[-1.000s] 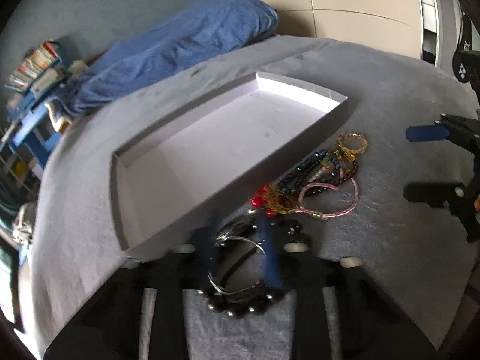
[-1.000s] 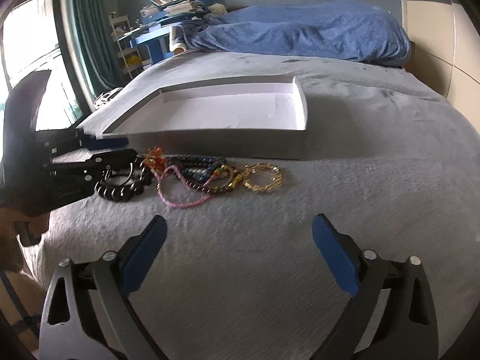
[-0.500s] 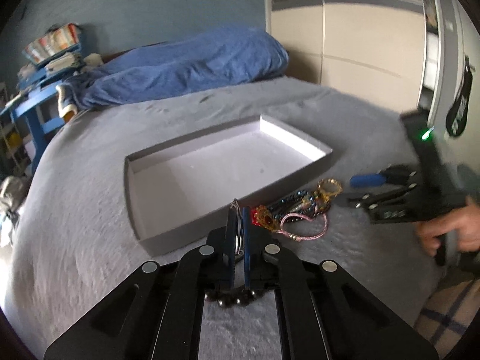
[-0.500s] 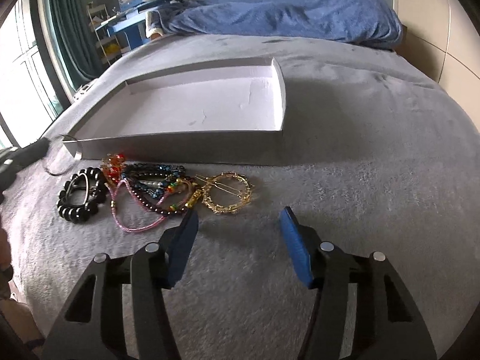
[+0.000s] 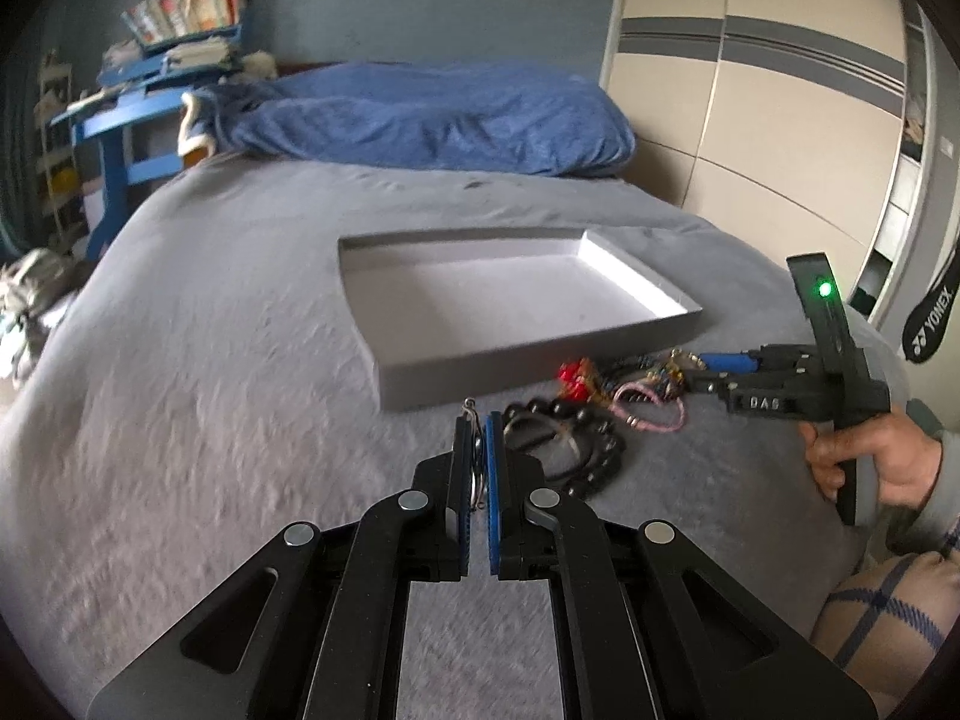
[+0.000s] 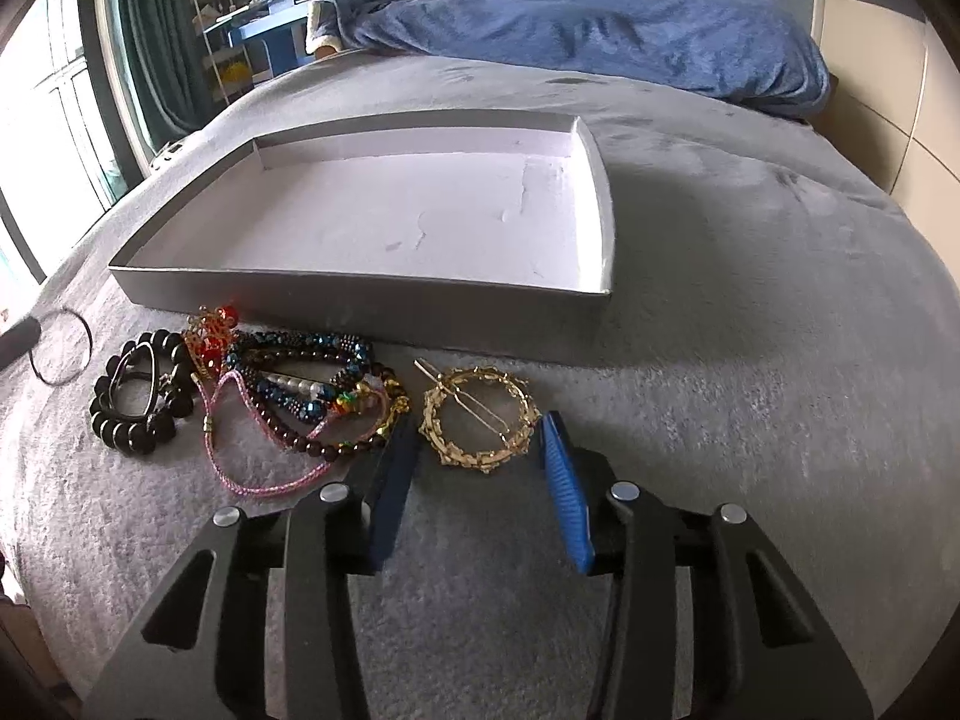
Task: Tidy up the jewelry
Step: 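Carry the silver bangle into the tray with the left gripper while the right drops the gold clip there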
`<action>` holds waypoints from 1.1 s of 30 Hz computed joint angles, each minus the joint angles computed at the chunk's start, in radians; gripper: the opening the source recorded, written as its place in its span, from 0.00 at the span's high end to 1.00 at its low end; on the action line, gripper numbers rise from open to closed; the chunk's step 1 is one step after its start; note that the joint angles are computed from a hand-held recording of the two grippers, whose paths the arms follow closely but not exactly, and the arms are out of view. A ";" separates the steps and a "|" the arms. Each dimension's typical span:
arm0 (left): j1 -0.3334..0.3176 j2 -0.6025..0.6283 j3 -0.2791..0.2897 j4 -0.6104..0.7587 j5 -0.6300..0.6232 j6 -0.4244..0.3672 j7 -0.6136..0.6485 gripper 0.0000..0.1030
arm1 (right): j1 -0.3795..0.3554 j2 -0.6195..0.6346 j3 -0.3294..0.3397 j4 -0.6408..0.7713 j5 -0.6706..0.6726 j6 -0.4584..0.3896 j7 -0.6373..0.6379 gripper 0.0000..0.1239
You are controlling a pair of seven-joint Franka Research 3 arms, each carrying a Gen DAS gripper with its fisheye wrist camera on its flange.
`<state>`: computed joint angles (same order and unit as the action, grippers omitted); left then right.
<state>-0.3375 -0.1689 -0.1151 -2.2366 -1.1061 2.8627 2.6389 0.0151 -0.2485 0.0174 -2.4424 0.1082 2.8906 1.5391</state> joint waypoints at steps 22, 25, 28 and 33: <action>0.026 0.073 -0.034 0.160 -0.058 -0.035 0.108 0.95 | 0.113 -0.065 -0.080 -0.016 0.297 0.152 -0.214 0.67; 0.039 0.120 -0.055 0.222 -0.025 -0.022 0.091 0.95 | 0.095 -0.017 -0.063 0.044 0.277 0.133 -0.207 0.67; 0.057 0.178 -0.082 0.284 0.048 0.000 0.036 0.95 | 0.076 0.038 -0.046 0.107 0.244 0.105 -0.191 0.67; 0.090 0.275 -0.124 0.368 0.266 0.035 -0.145 0.95 | 0.053 0.118 -0.028 0.190 0.177 0.061 -0.145 0.67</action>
